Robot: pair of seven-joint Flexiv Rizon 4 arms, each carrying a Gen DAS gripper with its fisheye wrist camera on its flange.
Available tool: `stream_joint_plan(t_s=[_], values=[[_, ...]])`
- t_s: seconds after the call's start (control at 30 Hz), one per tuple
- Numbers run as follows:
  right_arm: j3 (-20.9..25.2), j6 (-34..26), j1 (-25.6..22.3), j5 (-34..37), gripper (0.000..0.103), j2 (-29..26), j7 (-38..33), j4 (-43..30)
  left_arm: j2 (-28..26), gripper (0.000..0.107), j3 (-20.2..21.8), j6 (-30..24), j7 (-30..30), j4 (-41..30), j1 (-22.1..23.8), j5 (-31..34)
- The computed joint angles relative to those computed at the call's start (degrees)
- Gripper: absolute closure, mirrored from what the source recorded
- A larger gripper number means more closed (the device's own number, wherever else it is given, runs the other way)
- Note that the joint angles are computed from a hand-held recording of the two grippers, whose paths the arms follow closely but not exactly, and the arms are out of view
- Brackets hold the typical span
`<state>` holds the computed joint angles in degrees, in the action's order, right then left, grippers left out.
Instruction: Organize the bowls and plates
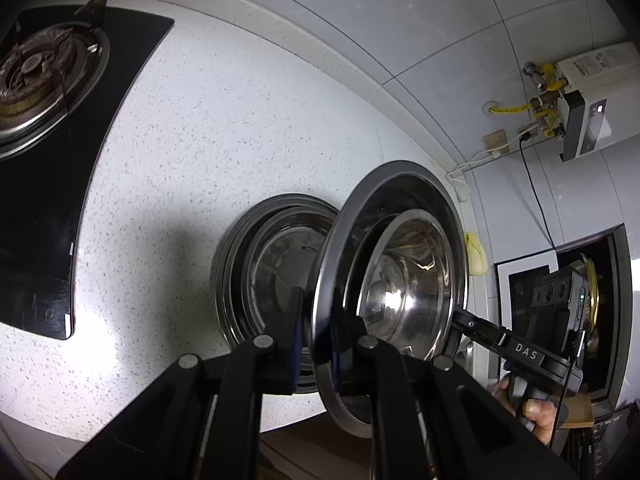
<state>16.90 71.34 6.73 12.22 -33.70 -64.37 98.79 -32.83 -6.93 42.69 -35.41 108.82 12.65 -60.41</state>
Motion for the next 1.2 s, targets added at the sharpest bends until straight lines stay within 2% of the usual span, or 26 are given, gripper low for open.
stream_joint_plan(t_s=[0.13,0.43,0.7,0.93,1.2], values=[[0.4,0.5,0.0,0.1,0.094,-0.3,-0.4,-0.3,0.8,0.097,-0.1,1.4,1.2,1.8,0.1,-2.7],[4.5,2.2,-3.4,3.2,0.094,-2.0,-9.5,-0.2,4.2,0.097,-0.3,10.3,5.1,7.9,-3.5,-12.9],[8.9,0.9,-7.4,7.4,0.094,-2.5,-17.6,-0.5,7.1,0.098,0.9,15.1,4.8,13.4,-7.3,-21.0],[10.2,-2.0,-8.9,13.0,0.094,-1.9,-24.2,-1.5,9.8,0.098,2.6,18.2,1.5,15.6,-10.2,-21.0],[6.3,-2.0,-5.4,15.3,0.094,-1.5,-23.3,-2.3,7.8,0.098,2.8,15.6,-0.6,12.8,-8.1,-15.2]])
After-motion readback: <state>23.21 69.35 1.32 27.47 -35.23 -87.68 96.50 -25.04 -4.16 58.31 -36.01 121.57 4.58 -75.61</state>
